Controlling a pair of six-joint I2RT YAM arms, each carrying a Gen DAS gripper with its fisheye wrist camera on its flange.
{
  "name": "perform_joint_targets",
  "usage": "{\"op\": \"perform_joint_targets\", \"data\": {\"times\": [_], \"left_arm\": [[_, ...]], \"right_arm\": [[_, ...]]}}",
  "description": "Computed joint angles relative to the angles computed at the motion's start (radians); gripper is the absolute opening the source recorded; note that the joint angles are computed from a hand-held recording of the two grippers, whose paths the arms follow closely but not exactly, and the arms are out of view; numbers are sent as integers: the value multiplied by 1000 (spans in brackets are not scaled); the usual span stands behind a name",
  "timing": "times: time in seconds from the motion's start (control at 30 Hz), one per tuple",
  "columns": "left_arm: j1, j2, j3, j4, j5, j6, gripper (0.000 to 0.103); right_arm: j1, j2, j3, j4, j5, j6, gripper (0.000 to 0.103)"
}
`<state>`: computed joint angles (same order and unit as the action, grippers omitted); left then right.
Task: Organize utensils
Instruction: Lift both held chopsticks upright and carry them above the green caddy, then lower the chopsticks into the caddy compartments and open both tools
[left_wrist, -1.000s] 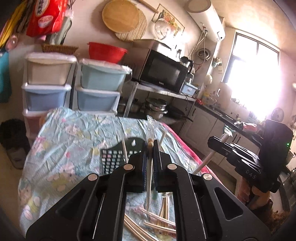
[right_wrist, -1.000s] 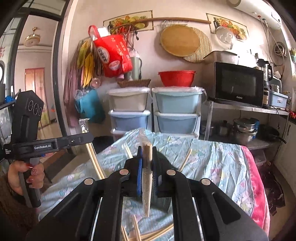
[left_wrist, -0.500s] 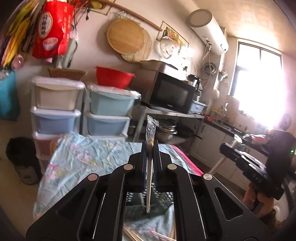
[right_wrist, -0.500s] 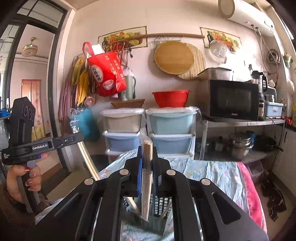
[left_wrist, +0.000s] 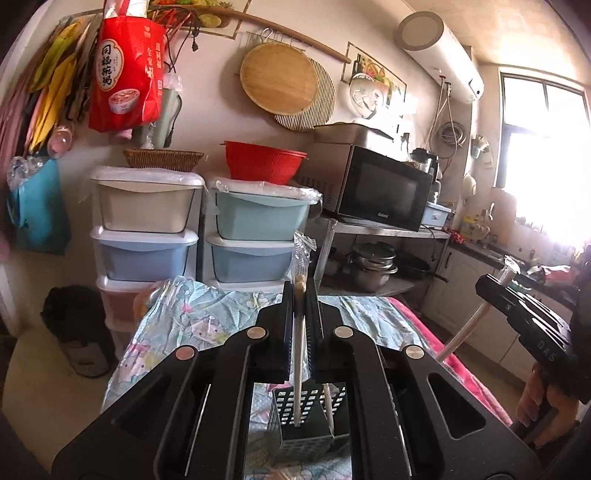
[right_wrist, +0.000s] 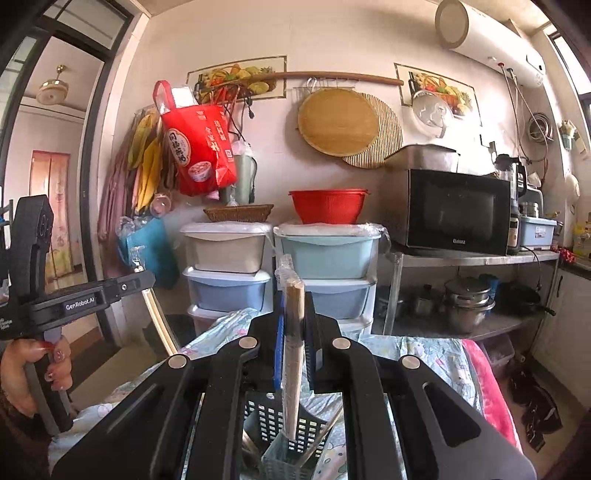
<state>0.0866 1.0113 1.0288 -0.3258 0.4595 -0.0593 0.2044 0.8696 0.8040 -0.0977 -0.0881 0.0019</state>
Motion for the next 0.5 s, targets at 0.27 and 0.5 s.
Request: {"op": "perform_joint_targets", "data": {"times": [0.27, 0.5], "left_arm": [[-90, 26, -96, 99, -85, -7, 4], [-118, 49, -179, 168, -88, -25, 4]], "right_arm": [[5, 96, -50, 80, 32, -4, 9], [-1, 168, -100, 142, 49, 6, 9]]}}
